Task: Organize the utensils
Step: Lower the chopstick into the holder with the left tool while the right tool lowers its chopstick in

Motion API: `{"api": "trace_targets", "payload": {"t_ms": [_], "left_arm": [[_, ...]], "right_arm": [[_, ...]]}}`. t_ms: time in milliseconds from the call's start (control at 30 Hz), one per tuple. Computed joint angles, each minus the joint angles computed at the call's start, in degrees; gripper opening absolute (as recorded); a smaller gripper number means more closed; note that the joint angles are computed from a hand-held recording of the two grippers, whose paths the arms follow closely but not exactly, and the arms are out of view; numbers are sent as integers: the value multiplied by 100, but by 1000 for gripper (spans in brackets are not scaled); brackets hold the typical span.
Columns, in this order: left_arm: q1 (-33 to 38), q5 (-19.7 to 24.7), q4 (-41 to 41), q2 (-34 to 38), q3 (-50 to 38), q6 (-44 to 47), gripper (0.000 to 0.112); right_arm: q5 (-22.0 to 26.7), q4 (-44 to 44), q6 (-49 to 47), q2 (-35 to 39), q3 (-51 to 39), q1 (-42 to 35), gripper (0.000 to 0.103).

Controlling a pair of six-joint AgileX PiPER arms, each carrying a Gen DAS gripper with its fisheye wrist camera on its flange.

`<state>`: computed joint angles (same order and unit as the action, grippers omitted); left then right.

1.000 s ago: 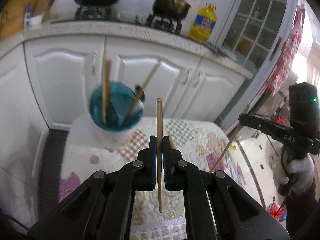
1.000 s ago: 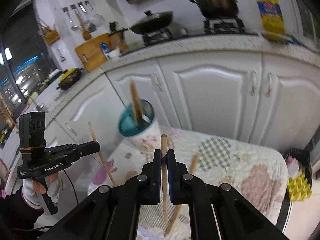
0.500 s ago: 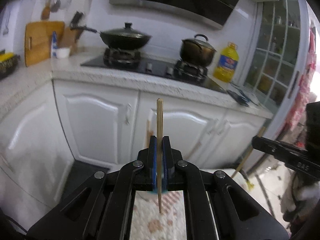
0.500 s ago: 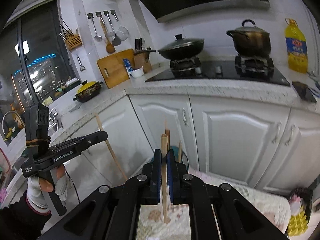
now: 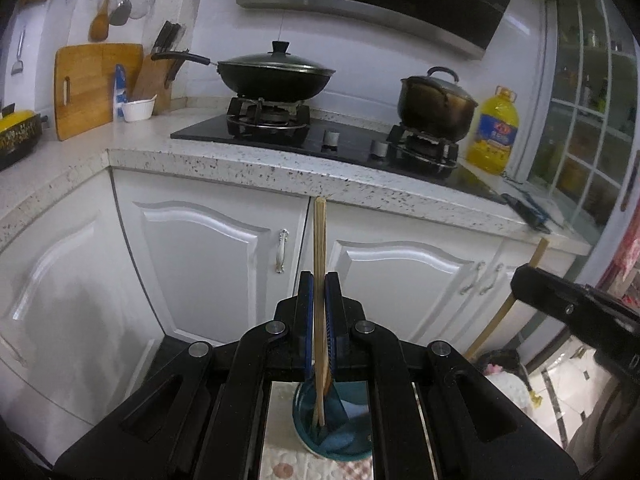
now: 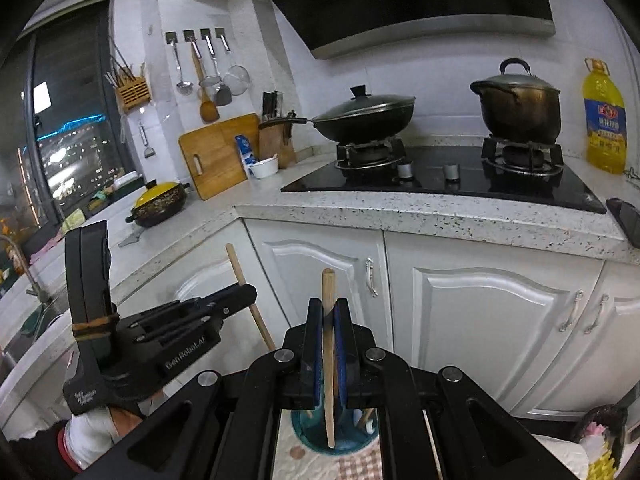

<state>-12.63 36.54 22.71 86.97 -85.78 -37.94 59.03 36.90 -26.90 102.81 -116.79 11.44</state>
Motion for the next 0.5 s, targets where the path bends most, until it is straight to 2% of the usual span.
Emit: {"api": "trace_targets", "payload": {"t_ms": [267,500], "left_arm": [[-154,-190,672,246,422,-524,4],[-288,-278,753,377,746,-746,4]], "right_arm": [[-352,126,-162,186,680,10,5],[-380,290,-389,127,1383,-175,5]]}}
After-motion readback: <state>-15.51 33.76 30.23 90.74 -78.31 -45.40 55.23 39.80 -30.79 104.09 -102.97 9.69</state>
